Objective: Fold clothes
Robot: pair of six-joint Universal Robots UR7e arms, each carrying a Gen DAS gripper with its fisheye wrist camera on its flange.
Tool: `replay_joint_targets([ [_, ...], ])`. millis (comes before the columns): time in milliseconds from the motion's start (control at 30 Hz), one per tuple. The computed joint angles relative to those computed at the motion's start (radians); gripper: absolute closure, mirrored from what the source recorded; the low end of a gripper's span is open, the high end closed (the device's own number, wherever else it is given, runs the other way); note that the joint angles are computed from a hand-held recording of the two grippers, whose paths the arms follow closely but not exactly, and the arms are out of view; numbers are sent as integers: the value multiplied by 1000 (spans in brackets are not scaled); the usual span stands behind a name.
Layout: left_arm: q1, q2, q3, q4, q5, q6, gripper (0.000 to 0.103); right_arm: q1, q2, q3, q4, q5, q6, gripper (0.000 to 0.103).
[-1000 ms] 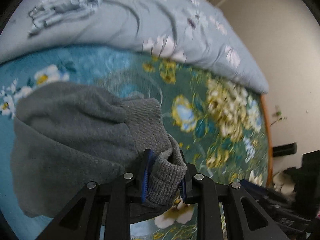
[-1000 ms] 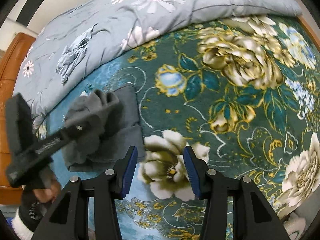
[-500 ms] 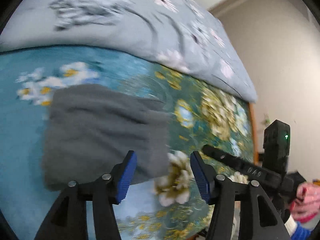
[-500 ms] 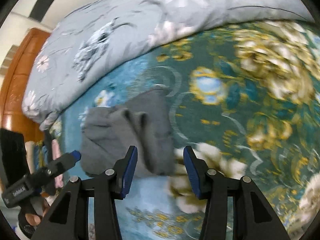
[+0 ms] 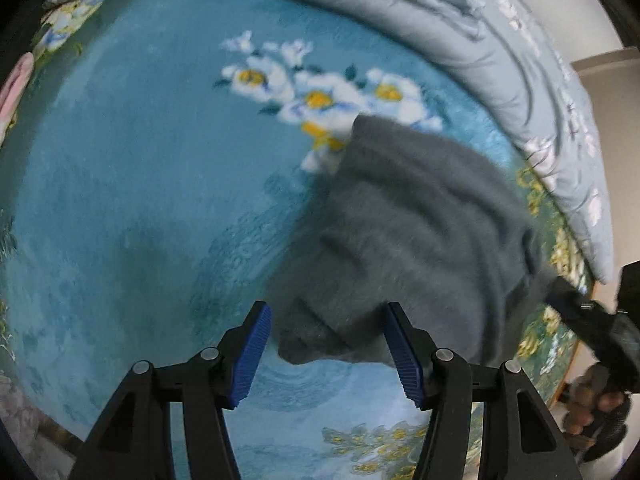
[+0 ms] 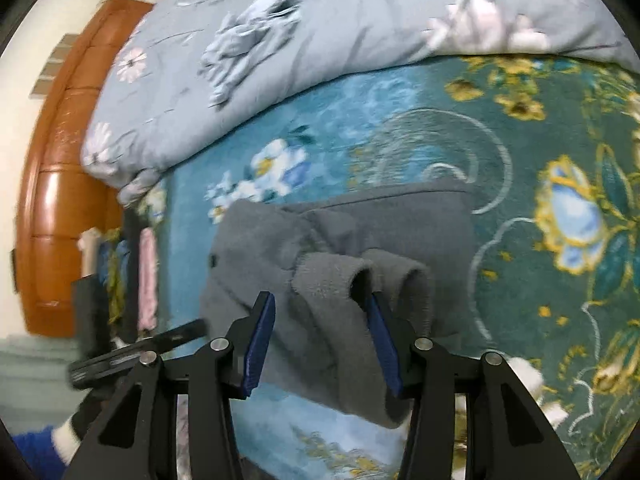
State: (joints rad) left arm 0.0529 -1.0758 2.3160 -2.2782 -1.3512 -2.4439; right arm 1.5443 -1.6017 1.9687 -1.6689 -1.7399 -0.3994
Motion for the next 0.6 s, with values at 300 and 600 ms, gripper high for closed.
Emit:
replay_joint_targets([
  [300, 16, 29, 16, -74, -25, 33, 40, -68, 89, -40, 76, 100, 6, 54],
  [600, -2, -17, 31, -35, 39, -37, 37, -156, 83, -24, 20, 279, 172, 95],
])
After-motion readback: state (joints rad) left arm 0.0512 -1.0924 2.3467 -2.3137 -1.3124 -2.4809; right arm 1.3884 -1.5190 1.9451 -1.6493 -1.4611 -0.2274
